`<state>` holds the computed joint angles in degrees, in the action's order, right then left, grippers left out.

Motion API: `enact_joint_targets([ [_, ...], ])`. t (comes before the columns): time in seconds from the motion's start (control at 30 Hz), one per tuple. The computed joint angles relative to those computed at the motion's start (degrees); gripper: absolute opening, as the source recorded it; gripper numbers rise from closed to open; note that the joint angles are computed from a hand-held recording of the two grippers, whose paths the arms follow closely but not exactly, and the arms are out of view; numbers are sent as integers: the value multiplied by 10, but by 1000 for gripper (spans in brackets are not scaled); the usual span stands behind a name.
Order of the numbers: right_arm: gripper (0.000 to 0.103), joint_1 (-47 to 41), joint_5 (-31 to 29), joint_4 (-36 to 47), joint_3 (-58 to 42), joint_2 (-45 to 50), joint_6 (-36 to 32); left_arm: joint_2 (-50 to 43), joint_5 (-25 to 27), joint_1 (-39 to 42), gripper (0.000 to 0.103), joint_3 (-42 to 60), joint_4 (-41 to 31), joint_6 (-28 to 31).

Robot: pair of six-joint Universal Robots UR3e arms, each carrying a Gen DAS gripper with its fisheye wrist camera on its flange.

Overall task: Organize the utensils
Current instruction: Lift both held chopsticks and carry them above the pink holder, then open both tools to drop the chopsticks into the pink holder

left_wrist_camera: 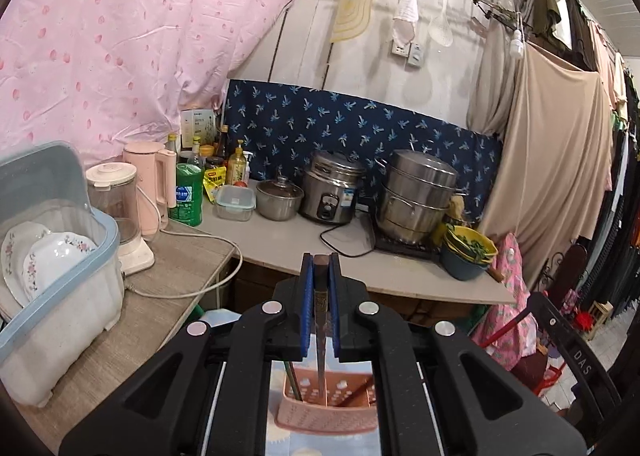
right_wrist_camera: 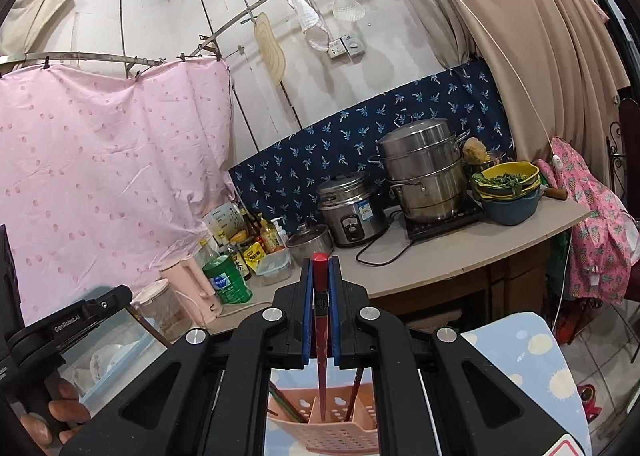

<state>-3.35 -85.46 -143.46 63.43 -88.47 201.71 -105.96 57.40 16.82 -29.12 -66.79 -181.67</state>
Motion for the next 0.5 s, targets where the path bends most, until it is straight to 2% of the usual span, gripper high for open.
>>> enact_joint_targets([
  [0.17,7,3,-2,1,-19,43,-5,-91,42,-35,7,118,-26,-6],
  [0.5,7,21,-10,-22,51,69,-19,-60,75,-64,7,-50,47,14],
])
